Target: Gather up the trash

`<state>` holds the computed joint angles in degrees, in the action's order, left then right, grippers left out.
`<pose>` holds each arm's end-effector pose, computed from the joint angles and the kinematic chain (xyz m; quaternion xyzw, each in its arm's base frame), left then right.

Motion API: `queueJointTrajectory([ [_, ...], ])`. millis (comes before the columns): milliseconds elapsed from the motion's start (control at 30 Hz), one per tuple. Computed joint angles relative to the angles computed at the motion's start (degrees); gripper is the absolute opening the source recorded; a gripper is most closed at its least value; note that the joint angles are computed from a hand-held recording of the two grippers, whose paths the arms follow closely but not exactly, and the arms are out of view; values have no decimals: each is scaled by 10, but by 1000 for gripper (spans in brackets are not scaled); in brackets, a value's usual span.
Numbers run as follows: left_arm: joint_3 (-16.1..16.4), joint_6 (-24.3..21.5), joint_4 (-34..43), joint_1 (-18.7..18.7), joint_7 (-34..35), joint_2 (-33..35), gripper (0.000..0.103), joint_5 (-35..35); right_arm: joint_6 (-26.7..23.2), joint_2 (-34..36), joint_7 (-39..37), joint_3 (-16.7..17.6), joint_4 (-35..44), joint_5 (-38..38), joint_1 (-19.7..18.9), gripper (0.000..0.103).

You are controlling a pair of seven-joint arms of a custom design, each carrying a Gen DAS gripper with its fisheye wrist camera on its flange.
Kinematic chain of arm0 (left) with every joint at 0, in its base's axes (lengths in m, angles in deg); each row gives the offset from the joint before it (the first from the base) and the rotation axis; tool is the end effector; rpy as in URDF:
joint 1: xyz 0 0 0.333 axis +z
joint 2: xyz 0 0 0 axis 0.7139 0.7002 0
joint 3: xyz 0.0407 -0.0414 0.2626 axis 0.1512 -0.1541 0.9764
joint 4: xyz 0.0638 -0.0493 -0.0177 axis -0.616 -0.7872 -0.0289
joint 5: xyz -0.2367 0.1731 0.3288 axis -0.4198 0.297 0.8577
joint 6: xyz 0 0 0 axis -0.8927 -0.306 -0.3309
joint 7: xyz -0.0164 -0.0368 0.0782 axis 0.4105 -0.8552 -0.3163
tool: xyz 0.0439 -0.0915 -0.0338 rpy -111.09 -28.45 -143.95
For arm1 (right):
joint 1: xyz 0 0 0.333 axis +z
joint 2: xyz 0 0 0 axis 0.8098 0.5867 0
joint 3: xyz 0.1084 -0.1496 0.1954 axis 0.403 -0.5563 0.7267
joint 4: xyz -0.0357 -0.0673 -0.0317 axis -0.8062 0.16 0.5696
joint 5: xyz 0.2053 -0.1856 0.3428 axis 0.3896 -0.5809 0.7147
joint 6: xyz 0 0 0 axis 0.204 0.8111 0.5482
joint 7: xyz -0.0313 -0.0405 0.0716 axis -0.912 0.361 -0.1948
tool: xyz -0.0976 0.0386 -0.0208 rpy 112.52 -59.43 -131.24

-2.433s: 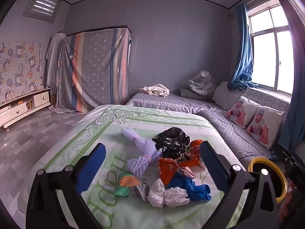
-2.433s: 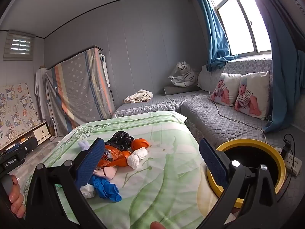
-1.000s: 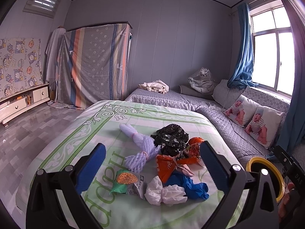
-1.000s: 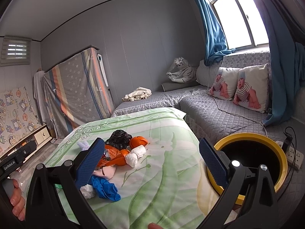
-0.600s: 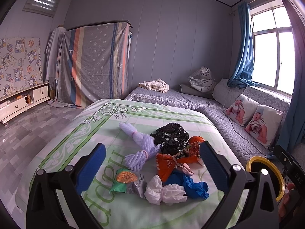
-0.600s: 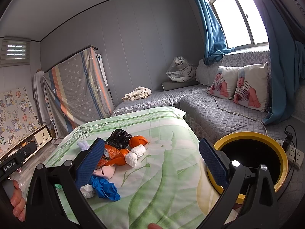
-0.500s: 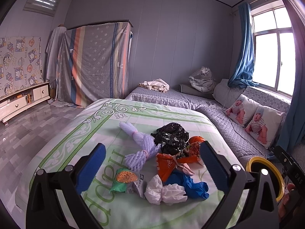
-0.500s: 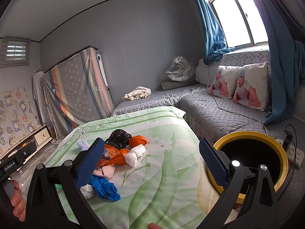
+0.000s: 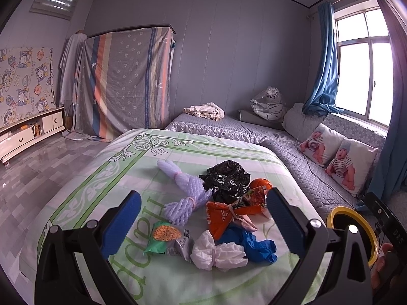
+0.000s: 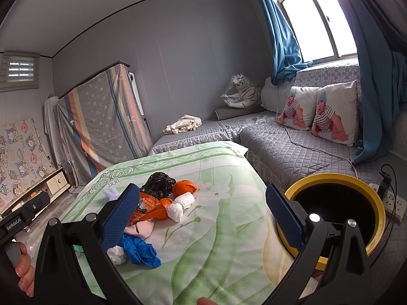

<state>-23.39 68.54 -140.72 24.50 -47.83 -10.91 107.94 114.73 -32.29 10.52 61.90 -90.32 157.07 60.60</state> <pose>0.5562 -0.3407 0.5745 -0.7431 0.3589 -0.3136 0.4698 0.6958 0.1007 0.5380 -0.6385 0.4638 -0.2186 0.5739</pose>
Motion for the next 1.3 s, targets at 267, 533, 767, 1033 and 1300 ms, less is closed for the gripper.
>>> queueJointTrajectory([
  [267,0,0,1,0,0,1,95,-2,4,1,-1,1,1,2,0,95],
  [533,2,8,0,2,2,-1,95,-15,7,2,0,1,1,3,0,95],
  [767,2,-7,3,2,1,2,95,-11,-28,2,-25,2,4,30,-8,95],
  [1033,6,-10,-62,21,-20,-47,95,-4,-50,23,-104,3,24,45,-5,95],
  [1300,1,3,-137,60,-8,-98,95,-61,-139,67,-71,12,60,-52,-17,95],
])
